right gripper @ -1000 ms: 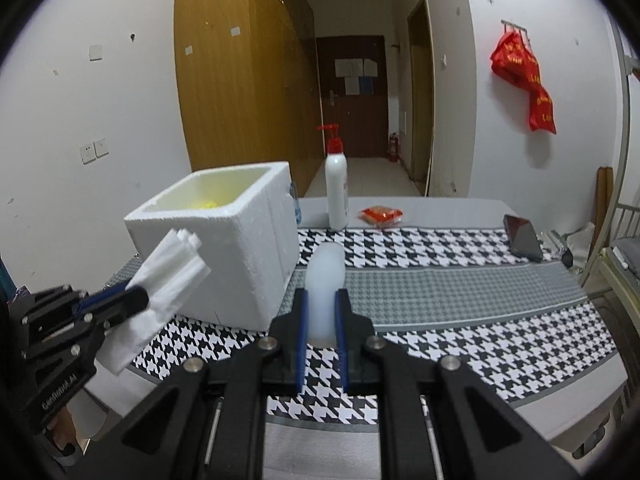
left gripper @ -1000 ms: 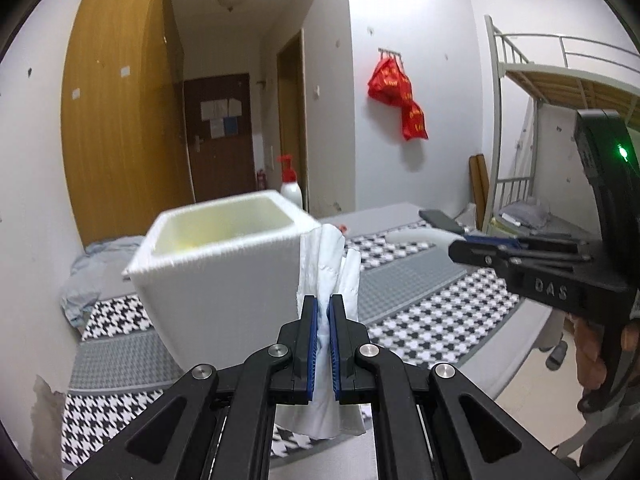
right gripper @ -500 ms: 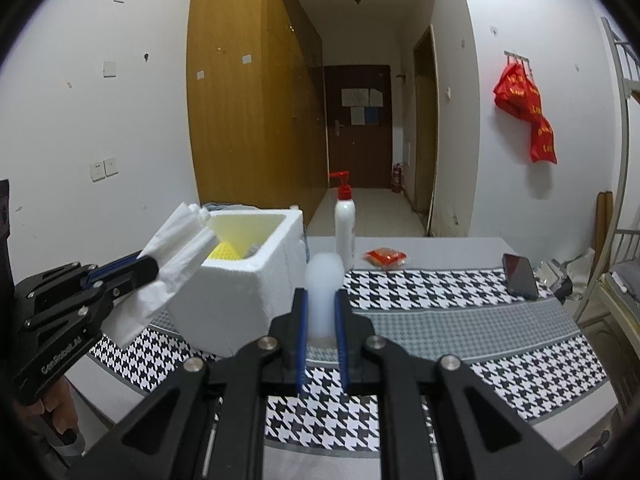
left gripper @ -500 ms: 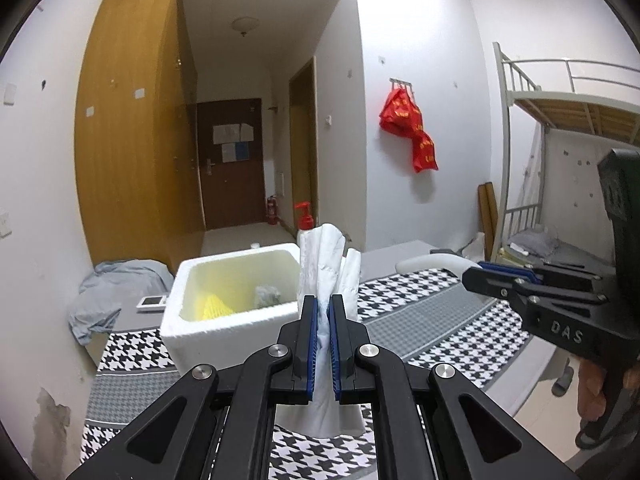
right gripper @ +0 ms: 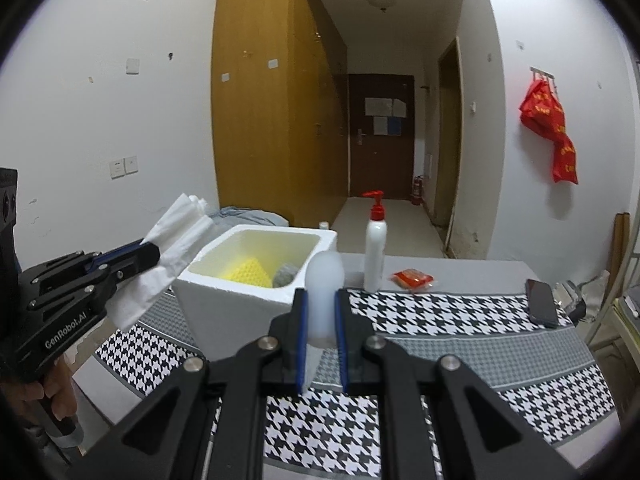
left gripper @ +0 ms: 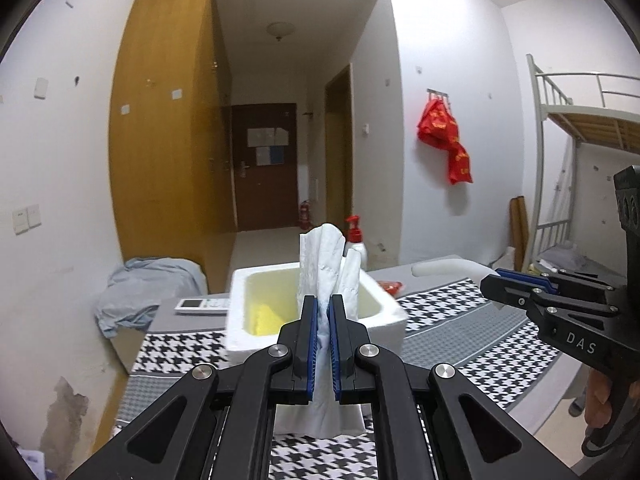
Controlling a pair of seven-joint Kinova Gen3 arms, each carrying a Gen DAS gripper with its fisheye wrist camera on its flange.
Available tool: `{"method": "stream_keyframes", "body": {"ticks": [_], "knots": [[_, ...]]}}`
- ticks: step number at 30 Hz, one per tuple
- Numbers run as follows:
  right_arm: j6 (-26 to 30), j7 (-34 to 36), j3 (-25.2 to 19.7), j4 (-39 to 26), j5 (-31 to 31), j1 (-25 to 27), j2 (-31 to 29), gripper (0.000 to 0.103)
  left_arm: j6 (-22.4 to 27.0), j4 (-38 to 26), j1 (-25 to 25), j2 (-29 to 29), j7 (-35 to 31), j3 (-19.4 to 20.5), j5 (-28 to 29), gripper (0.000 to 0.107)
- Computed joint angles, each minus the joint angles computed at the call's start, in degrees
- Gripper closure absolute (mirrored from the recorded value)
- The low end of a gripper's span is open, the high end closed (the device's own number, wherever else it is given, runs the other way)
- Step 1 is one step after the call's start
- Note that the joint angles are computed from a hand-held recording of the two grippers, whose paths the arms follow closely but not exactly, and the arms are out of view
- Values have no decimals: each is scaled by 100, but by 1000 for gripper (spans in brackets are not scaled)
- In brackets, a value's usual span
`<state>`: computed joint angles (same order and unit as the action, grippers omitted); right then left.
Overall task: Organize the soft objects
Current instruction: 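Carry the foam tube with the right tool over the box while the left tool carries the tissue, then open the right tool to drop the foam tube into the box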
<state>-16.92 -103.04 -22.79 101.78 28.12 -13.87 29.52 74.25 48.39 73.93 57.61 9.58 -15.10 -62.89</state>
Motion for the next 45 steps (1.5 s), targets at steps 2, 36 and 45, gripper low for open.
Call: {"method": "stream_keyframes", "body": {"ticks": [2, 36, 45], "knots": [[70, -51, -147, -100, 151, 69, 67, 88, 106, 12, 10, -9, 28, -11, 27, 101], [2432, 1853, -2265, -2651, -151, 264, 1765, 87, 1223, 203, -49, -75, 536, 232, 227, 101], [2269, 2458, -2082, -2566, -678, 167, 1692, 39, 1313, 105, -63, -37, 552, 226, 254, 101]]}}
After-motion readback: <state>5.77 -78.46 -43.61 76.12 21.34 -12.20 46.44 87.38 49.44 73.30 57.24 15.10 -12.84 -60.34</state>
